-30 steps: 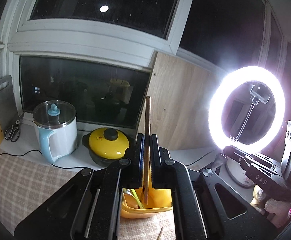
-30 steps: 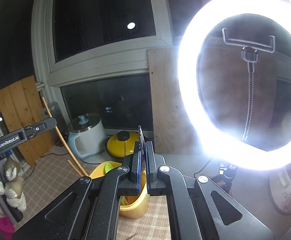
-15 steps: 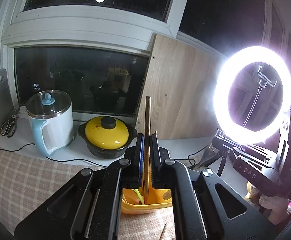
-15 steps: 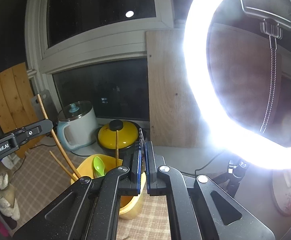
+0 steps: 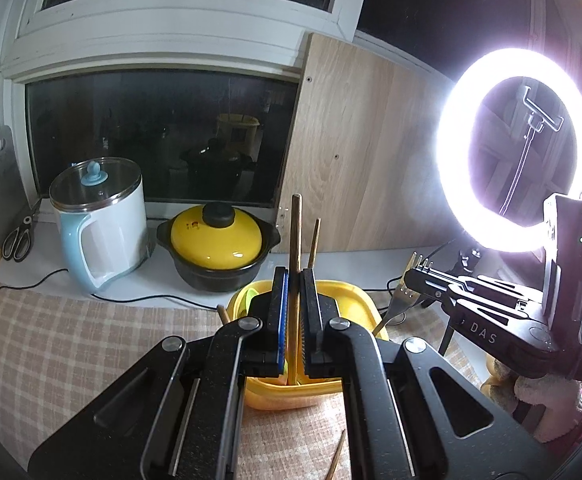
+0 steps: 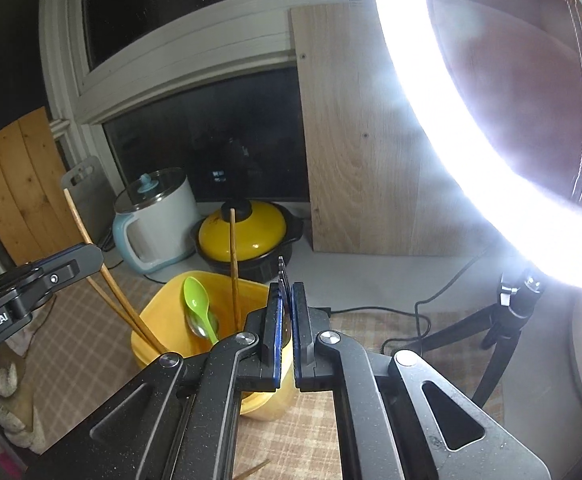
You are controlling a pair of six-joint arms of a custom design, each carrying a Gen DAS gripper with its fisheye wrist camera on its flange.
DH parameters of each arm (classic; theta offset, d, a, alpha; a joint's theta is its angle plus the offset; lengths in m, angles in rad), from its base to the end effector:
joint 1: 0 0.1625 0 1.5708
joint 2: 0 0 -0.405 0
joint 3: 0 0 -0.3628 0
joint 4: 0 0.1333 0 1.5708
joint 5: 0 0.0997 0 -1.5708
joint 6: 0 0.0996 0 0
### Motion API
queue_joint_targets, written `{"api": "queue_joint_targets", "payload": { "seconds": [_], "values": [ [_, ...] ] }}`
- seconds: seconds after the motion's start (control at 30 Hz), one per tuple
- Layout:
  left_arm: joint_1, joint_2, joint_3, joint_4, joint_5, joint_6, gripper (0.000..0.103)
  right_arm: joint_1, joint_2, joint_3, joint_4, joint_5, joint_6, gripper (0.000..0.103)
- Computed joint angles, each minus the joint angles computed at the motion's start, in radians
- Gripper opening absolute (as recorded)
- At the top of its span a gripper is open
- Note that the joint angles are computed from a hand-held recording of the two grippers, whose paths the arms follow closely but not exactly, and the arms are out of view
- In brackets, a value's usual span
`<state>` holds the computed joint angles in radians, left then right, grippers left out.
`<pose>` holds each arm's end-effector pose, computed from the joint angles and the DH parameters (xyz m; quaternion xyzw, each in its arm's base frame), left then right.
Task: Organize utensils
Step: 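Open the right tool dropping the fork into the bin while the left tool releases the chopstick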
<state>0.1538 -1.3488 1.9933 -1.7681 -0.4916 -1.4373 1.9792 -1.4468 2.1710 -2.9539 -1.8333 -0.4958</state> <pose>-0.4096 -0.2872 0.2541 0.1054 0.8377 -0.4686 0.2600 0.2811 -0.3791 0.3090 0.3717 -0.8623 0.3150 0.1377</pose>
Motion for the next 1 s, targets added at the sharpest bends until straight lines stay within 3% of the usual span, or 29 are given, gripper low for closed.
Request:
{"api": "queue_joint_targets", "payload": {
  "seconds": [0.53,0.67,0.83,0.93,1.0],
  "values": [
    [0.001,0.002,0.000,0.028,-0.031,-0.014,0.006,-0.014,-0.018,0.006,0.040,0.041,0.013,0.009],
    [-0.013,0.000,-0.002,0.073,-0.023,-0.053,0.037,-0.014,-0.031,0.014,0.029,0.044,0.018,0.033],
    [-0.026,0.002,-0.011,0.118,-0.026,-0.082,0.037,-0.017,-0.051,0.023,0.036,0.047,0.028,0.036],
    [-0.033,0.003,-0.015,0.136,-0.031,-0.094,0.037,-0.017,-0.068,0.031,0.039,0.050,0.031,0.049],
    [-0.038,-0.001,-0.013,0.143,-0.035,-0.106,0.045,-0.016,-0.079,0.039,0.031,0.049,0.032,0.056]
  ]
}}
